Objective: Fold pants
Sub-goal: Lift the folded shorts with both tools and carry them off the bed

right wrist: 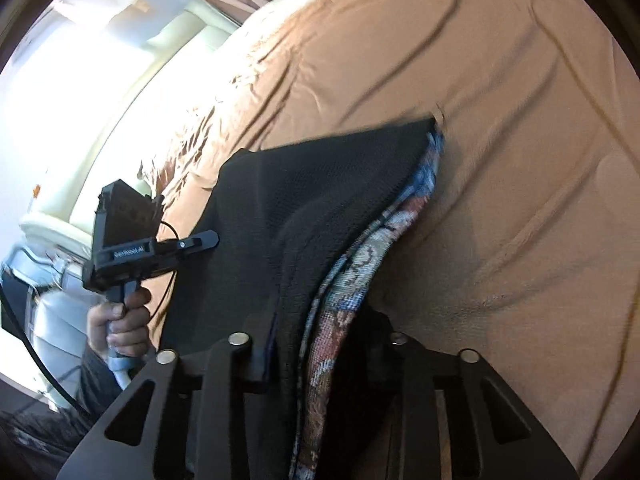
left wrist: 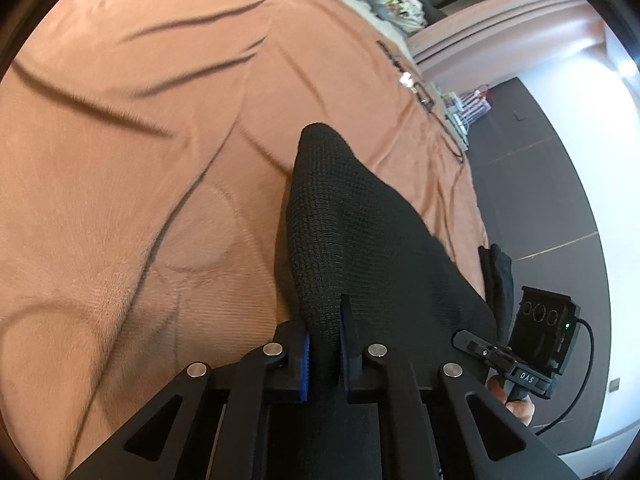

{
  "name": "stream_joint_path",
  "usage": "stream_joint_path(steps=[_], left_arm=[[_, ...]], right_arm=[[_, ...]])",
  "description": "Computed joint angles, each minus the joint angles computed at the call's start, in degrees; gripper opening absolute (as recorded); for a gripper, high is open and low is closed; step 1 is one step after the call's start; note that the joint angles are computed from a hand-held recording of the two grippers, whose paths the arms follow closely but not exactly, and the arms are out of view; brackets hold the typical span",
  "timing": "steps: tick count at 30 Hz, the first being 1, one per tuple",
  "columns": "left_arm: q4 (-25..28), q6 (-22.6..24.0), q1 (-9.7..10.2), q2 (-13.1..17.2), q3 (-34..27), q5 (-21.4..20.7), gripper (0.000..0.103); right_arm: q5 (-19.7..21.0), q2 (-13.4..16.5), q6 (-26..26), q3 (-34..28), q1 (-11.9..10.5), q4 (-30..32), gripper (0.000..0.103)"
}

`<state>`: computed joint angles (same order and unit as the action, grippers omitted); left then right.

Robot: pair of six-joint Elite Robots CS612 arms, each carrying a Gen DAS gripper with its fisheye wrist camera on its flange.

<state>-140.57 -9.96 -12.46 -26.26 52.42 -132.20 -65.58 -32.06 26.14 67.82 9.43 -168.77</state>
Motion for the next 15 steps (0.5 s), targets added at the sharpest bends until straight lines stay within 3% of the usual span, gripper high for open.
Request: stream_joint_path(steps=[15], left_arm=[[-13.15, -0.79, 0.23, -6.86, 10.03, -3.49, 0.009]], right_arm=[[-11.17, -7.09, -1.18, 10.14, 3.71, -10.77, 0.02]])
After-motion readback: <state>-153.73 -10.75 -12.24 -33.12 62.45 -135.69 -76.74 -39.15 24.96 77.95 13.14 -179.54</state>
